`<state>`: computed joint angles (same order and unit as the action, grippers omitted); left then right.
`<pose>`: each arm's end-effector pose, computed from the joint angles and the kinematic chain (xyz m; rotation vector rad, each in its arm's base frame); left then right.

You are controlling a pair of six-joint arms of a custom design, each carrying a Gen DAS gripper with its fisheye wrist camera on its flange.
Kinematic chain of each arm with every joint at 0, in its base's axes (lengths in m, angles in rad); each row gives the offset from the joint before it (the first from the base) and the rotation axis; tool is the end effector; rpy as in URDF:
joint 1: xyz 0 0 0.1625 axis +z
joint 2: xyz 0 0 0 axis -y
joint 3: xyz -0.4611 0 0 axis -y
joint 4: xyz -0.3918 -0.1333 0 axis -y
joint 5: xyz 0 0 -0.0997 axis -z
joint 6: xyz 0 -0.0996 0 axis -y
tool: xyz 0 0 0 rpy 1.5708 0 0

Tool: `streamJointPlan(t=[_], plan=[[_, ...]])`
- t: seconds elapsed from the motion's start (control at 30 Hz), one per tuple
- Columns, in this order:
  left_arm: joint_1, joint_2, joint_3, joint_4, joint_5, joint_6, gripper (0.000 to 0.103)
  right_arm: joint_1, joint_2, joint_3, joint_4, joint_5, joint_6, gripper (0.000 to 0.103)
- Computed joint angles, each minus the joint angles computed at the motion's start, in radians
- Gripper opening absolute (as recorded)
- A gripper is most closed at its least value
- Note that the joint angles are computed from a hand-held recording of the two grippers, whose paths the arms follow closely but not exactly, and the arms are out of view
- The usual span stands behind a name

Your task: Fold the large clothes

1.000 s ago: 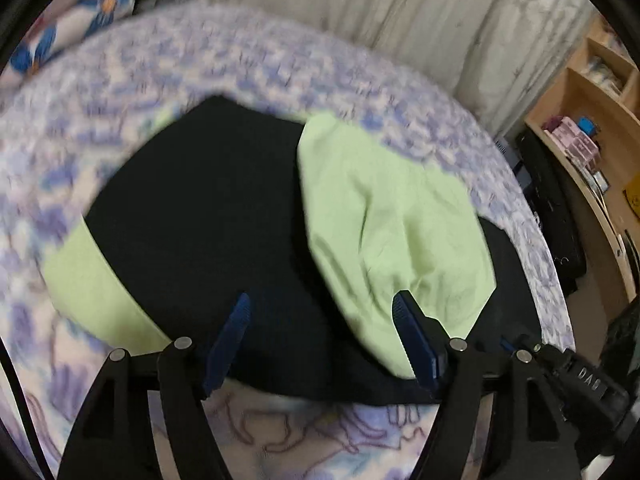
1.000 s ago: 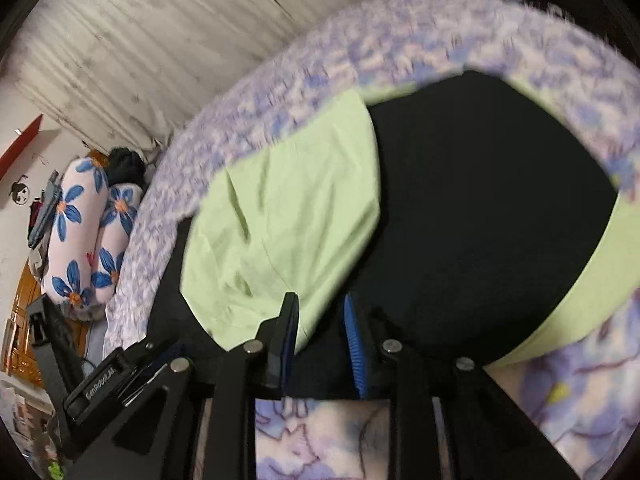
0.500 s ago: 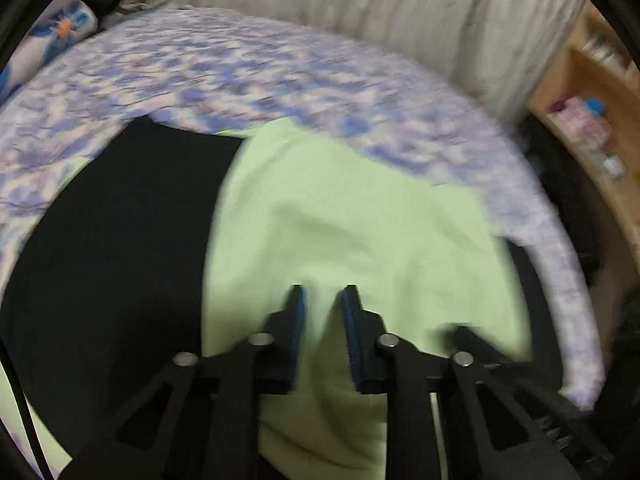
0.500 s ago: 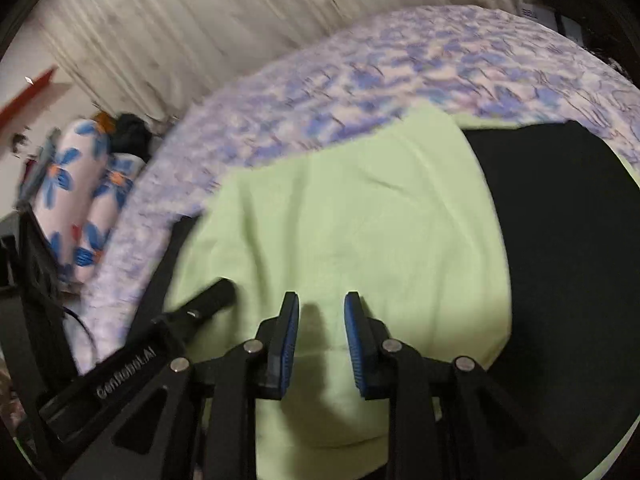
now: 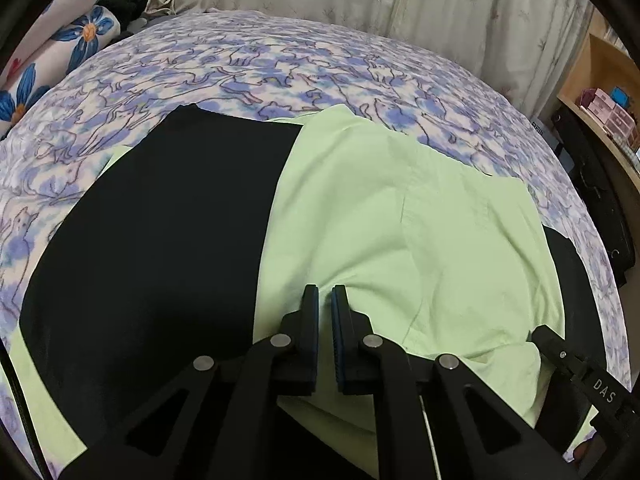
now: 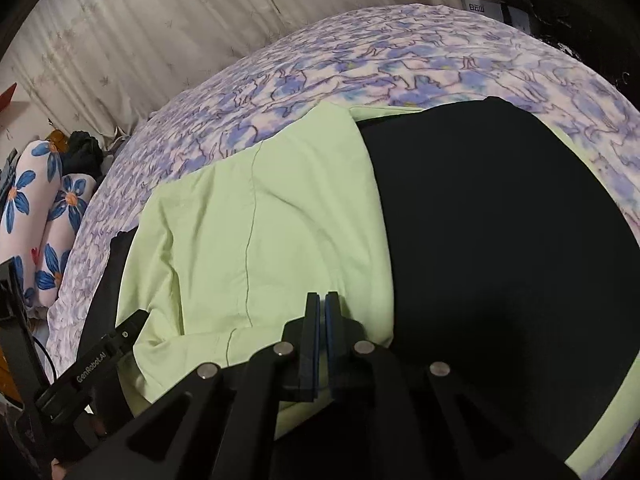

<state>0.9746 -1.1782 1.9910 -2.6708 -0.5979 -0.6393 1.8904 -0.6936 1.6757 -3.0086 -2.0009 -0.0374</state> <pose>-0.1345 -0.5822 0.2785 -0.2272 2.3135 -0.9832 0.3075 -0.6371 0.0940 0.3444 -2.6784 0.7020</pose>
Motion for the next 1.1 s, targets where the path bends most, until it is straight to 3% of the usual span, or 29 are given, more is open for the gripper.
streamJointPlan(t=[0.1, 0.27, 0.4, 0.47, 0.6, 0.77, 0.97, 1.1], plan=[[-0.019, -0.022, 0.001, 0.057, 0.002, -0.044, 0.010, 0.007, -0.019, 0.012, 0.009, 0.008, 0.024, 0.003], [-0.076, -0.072, 0.019, 0.145, 0.029, -0.123, 0.038, 0.036, -0.063, 0.058, -0.014, 0.007, 0.028, 0.003], [-0.147, -0.142, 0.051, 0.243, 0.058, -0.213, 0.047, 0.067, -0.110, 0.104, -0.030, 0.015, 0.030, 0.003], [-0.177, -0.174, 0.057, 0.322, 0.067, -0.269, 0.057, 0.086, -0.138, 0.132, -0.041, 0.025, 0.022, 0.004], [-0.265, -0.258, 0.070, 0.566, 0.113, -0.448, 0.061, 0.130, -0.193, 0.190, -0.071, 0.023, 0.005, 0.015], [-0.369, -0.343, 0.070, 0.881, 0.128, -0.676, 0.068, 0.184, -0.258, 0.260, -0.110, -0.002, -0.016, 0.017], [-0.506, -0.415, 0.078, 1.205, 0.073, -0.945, 0.072, 0.251, -0.334, 0.346, -0.139, -0.037, -0.020, 0.017], [-0.591, -0.443, 0.090, 1.344, 0.017, -1.054, 0.076, 0.290, -0.367, 0.406, -0.184, -0.067, -0.019, 0.018]])
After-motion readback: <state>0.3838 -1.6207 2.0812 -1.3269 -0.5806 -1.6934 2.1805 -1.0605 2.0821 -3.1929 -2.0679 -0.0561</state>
